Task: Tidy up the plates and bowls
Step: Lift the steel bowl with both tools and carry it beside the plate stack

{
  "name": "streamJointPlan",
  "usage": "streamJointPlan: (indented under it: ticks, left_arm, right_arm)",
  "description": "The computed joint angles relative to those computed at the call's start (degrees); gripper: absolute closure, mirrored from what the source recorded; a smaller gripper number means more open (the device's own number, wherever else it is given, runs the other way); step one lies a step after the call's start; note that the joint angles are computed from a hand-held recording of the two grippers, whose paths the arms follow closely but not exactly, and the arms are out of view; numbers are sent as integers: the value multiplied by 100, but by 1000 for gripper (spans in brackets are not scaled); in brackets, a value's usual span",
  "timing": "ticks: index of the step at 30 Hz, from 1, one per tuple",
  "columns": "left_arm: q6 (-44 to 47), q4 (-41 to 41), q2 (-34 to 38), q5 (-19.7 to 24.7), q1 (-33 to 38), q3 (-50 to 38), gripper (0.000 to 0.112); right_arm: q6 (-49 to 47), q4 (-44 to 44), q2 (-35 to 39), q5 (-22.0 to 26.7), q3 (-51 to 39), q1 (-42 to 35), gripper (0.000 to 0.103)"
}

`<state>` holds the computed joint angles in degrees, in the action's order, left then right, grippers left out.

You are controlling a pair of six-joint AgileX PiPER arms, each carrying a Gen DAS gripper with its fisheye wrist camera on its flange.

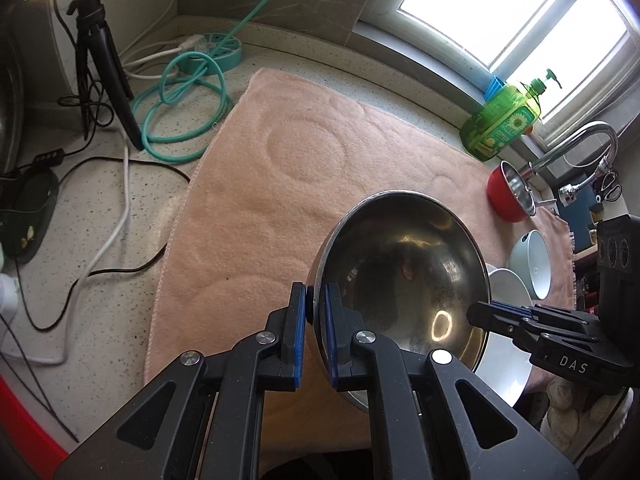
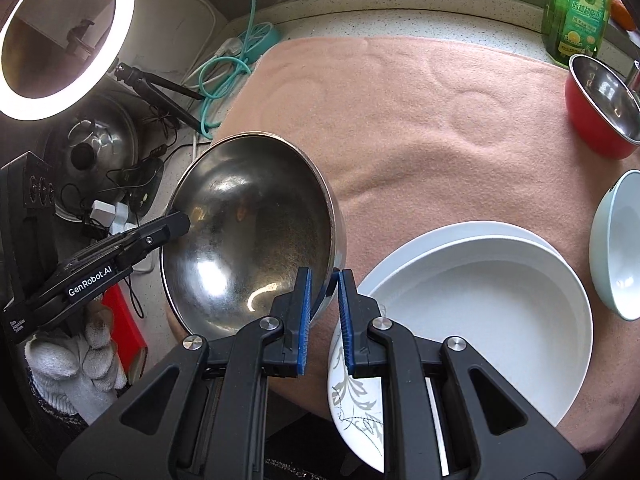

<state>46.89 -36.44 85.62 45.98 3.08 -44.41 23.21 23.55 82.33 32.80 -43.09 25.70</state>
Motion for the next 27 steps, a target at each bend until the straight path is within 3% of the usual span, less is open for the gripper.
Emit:
streamJointPlan:
  ticks: [11,27]
  left_arm:
    - [356,-79,104,21,387,321,105]
    - [460,-92,87,-77,384,430,105]
  right_arm:
    - [142,-65,184,-17,-49,227,90]
    - [206,-136,227,-83,-30,313,90]
